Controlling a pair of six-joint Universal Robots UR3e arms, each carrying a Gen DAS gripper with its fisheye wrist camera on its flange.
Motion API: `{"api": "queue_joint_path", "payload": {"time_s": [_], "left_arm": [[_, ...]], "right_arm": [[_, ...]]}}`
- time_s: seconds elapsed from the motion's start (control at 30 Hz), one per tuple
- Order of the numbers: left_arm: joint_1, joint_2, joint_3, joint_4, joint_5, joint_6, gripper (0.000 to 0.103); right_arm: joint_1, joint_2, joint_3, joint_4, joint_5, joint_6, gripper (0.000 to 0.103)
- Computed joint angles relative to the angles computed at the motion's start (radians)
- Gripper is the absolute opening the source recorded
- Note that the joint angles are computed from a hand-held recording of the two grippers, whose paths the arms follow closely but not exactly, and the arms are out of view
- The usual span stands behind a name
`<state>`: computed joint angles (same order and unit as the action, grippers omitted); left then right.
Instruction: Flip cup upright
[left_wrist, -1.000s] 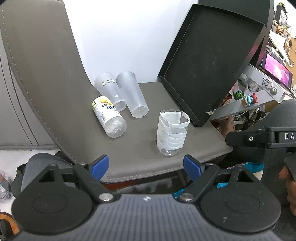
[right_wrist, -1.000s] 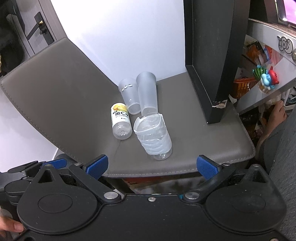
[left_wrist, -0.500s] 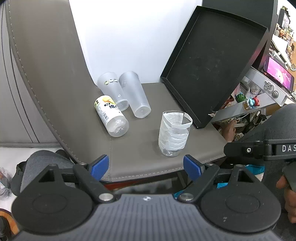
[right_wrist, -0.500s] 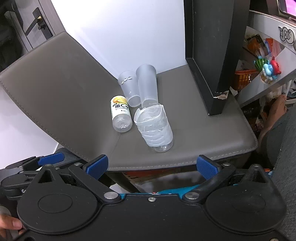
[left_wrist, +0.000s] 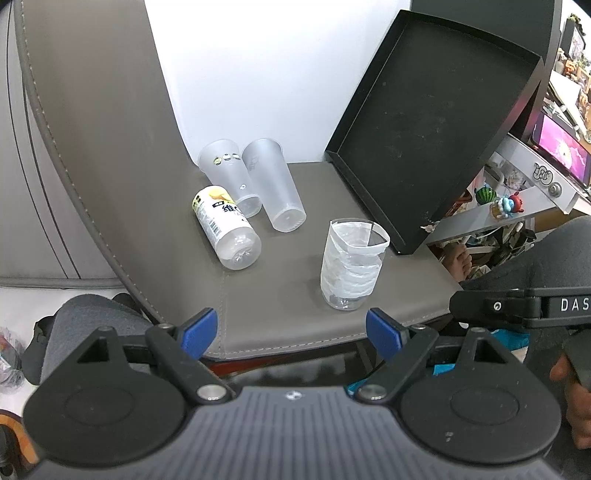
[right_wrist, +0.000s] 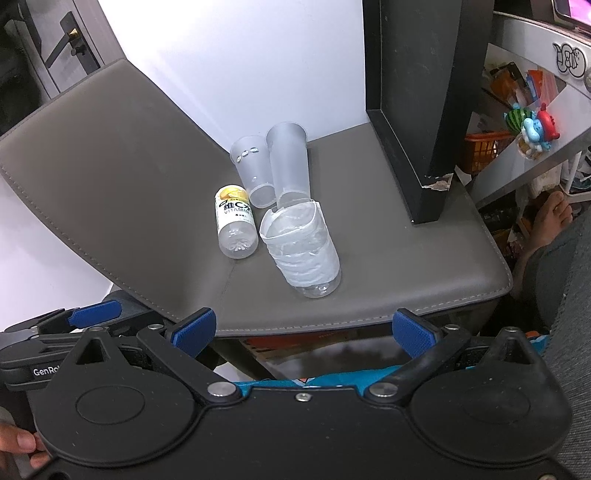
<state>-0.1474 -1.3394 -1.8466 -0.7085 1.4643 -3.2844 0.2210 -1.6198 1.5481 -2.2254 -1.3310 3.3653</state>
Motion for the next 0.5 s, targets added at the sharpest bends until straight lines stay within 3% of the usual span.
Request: {"api": "queue_joint_path", "payload": {"time_s": [0.5], "left_arm": [[-0.003,0.010,-0.008,0.009,0.005,0.001,0.087]], "right_arm": [[0.002,0.002,0.001,-0.002,-0.005,0.001,0.103]]}}
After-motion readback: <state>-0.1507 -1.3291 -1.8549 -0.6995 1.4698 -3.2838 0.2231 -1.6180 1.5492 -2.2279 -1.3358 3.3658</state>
